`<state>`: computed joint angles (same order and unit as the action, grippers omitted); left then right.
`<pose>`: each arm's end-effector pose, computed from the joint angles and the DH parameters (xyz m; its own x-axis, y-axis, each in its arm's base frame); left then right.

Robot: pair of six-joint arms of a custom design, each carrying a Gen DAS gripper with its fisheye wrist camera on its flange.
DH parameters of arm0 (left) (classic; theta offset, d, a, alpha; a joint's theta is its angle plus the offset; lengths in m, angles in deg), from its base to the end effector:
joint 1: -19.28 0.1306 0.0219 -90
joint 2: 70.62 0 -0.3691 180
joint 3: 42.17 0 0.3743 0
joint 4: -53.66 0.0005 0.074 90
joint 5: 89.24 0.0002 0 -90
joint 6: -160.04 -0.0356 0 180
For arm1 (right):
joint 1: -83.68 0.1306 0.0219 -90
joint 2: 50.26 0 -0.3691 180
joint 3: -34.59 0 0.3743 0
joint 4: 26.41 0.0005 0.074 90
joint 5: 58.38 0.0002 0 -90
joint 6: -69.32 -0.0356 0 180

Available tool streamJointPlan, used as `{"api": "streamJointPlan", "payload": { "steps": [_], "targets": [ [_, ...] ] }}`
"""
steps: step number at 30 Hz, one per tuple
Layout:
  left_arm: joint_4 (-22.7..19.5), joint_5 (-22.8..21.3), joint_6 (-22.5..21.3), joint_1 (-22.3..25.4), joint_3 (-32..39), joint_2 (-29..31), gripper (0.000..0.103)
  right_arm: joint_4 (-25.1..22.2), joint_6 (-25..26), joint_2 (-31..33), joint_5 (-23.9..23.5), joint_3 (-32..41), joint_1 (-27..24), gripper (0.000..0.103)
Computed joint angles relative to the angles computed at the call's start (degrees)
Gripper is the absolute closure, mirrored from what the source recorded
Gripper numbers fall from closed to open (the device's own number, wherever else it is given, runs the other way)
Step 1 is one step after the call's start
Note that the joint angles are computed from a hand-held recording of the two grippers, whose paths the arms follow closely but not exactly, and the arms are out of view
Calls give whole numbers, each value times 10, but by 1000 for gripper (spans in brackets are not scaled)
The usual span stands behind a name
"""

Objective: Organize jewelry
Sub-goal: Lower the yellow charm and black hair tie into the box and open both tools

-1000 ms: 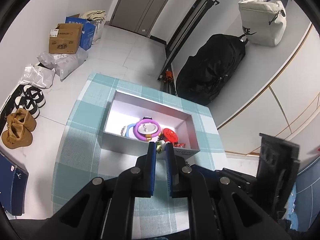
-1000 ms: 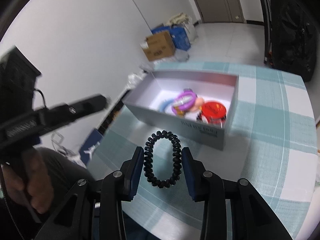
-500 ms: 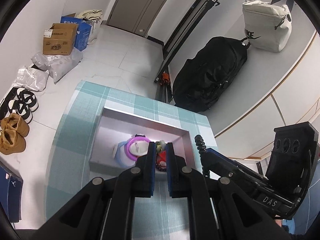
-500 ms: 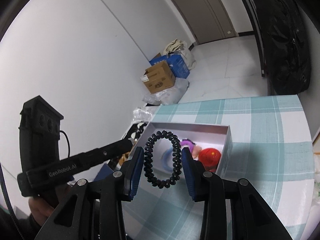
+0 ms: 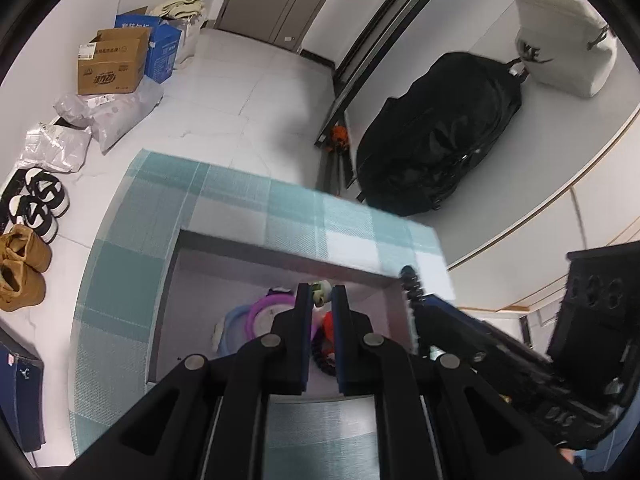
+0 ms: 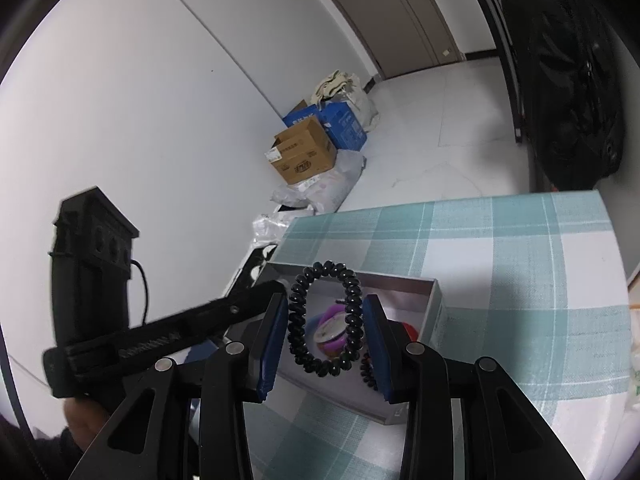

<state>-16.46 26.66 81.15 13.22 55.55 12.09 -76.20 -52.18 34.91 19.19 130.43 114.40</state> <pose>0.3932 -0.0579 0.5066 -0.8666 -0.0823 -0.4922 0.1798 0.8686 -0.4618 0.3771 0.2324 0.4989 -0.7981 0.1193 -0.5905 -0.2644 0.8115 0.5212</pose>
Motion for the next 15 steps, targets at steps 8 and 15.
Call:
{"api": "streamJointPlan", "payload": {
  "steps": [8, 15],
  "targets": [
    [-17, 10, -8, 2, 10, 13, 98, -19, 3, 13, 0, 11, -2, 66],
    [-29, 58, 7, 14, 9, 28, 98, -40, 18, 22, 13, 19, 5, 66]
  ]
}}
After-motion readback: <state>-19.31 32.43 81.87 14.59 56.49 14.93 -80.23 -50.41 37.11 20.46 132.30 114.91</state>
